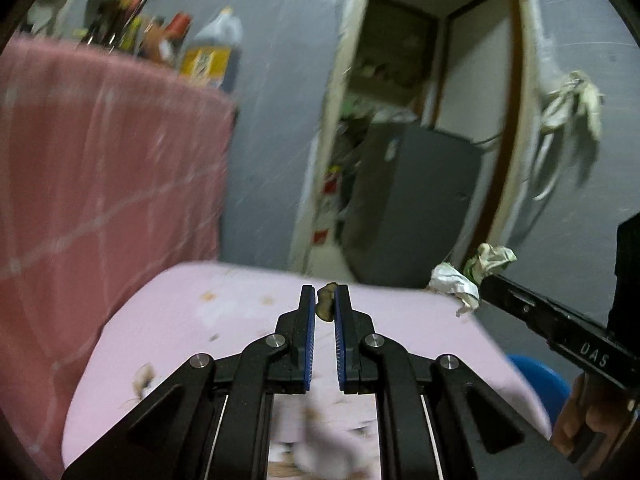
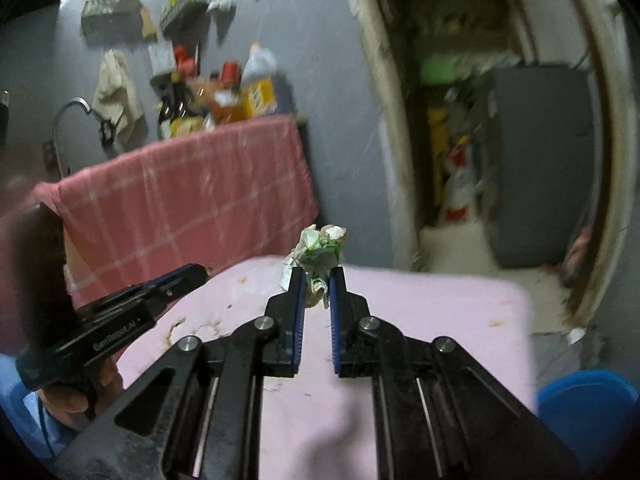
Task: Collect trash
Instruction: 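Carry the scrap and wrapper over the blue basin and open both tools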
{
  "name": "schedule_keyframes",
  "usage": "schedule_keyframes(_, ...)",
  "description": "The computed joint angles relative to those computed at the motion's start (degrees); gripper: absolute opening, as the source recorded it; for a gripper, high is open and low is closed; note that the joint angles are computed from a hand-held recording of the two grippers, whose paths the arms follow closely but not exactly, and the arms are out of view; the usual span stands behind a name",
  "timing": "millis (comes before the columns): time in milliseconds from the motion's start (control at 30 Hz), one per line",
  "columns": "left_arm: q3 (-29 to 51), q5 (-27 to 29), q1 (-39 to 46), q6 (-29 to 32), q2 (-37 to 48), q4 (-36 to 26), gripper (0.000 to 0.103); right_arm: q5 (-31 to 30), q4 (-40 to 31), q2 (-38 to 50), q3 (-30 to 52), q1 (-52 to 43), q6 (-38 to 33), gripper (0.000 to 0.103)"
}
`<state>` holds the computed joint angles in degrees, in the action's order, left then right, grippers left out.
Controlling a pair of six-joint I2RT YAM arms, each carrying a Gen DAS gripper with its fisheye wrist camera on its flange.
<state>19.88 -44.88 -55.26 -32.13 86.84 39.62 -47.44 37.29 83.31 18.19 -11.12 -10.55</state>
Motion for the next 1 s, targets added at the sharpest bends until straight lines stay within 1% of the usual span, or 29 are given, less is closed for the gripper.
schedule_keyframes(100, 2.45, -2.78, -4.11, 3.01, 0.54, 2.63, 0.007, -4.49, 0.65, -7.49, -3.55, -8.41, 0.43, 0.011)
schedule_keyframes(167, 3.88, -4.39, -6.75, 4.24, 1.07, 3.63, 0.007, -7.29, 0.88, -10.8, -4.77, -13.29, 1.33, 0.011)
schedule_keyframes(233, 6.54, -4.78, -8.5, 5.46, 2.86, 4.38, 0.007, -10.65, 1.53, -12.41, -5.69, -19.14, 1.85, 0.011)
schedule_keyframes(300, 9.06, -5.28, -10.31, 6.58, 3.47, 3.79, 0.007, -12.59, 3.6, -12.54, -6.62, -23.51, 2.5, 0.011)
schedule_keyframes(367, 11.96, -6.12, -12.04, 8.82, 5.71, 4.73, 0.007, -14.03, 5.16, -12.6, -6.94, -27.54, 3.22, 0.011)
schedule_keyframes(433, 14.46, -6.78, -13.78, 10.63, 7.76, 5.7, 0.007, -16.16, 7.53, -11.07, -6.8, -31.79, 3.95, 0.011)
schedule_keyframes(467, 15.8, -6.84, -14.36, 11.44, 8.94, 6.21, 0.007, -18.23, 8.44, -9.6, -6.38, -35.04, 3.72, 0.011)
schedule_keyframes(567, 20.09, -7.5, -16.54, 13.96, 12.48, 7.27, 0.007, -20.26, 11.41, -6.49, -5.78, -39.91, 4.06, 0.011)
schedule_keyframes(633, 22.73, -7.27, -17.35, 15.48, 14.72, 7.89, 0.007, -21.14, 12.17, -5.01, -5.3, -42.13, 4.08, 0.011)
schedule_keyframes(767, 28.09, -6.2, -18.54, 17.68, 18.99, 8.3, 0.007, -22.75, 16.04, 0.51, -3.5, -47.29, 4.36, 0.011)
schedule_keyframes(867, 32.76, -4.67, -18.89, 18.69, 22.15, 7.4, 0.007, -23.21, 18.1, 4.07, -1.77, -49.82, 5.4, 0.011)
schedule_keyframes(1000, 37.82, -2.8, -18.95, 18.44, 25.66, 5.27, 0.007, -23.17, 17.52, 7.46, 0.64, -52.22, 5.02, 0.011)
